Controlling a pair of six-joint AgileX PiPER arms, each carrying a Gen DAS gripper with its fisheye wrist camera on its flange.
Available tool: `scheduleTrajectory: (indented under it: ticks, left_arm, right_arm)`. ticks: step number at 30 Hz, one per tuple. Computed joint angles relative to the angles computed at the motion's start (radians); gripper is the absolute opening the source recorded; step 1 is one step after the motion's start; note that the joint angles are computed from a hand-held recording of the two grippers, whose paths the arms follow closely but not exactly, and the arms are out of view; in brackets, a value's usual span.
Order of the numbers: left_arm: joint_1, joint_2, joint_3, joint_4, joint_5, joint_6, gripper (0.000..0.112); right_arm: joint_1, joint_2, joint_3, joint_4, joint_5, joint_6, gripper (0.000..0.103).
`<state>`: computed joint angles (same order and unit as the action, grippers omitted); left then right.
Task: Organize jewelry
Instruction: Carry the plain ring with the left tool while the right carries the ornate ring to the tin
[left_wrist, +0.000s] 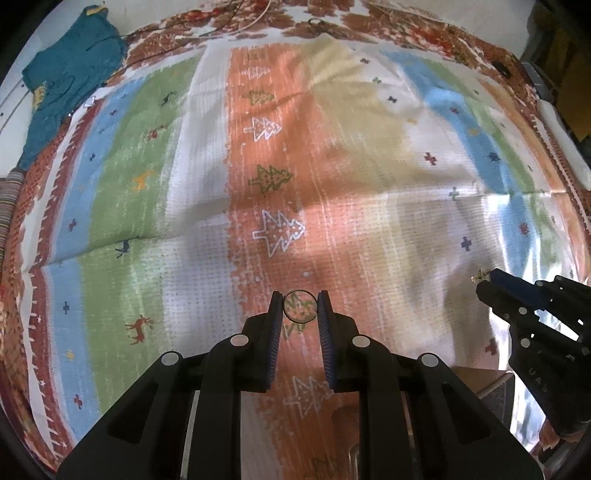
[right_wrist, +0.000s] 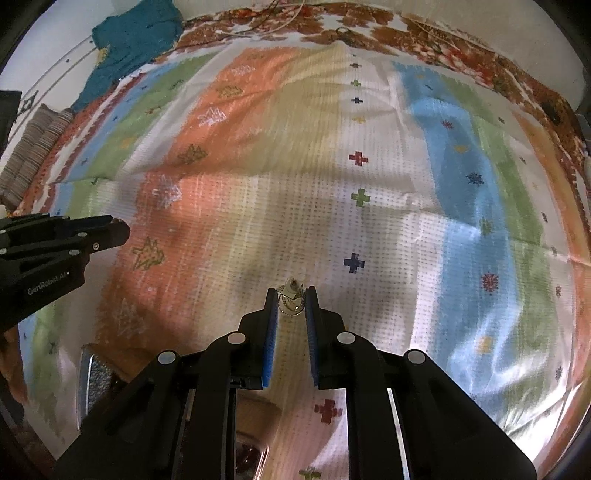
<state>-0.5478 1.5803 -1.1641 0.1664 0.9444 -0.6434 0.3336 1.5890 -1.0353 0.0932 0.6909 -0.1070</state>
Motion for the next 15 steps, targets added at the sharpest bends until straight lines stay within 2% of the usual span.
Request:
scheduleTrajectory:
  ticks: [15]
  left_arm:
    - [-0.108, -0.126, 0.000, 0.047, 0.050, -0.076, 0.019]
  right_arm:
    - [0.021, -0.135, 0.060, -0.018, 0.006, 0.033, 0.016]
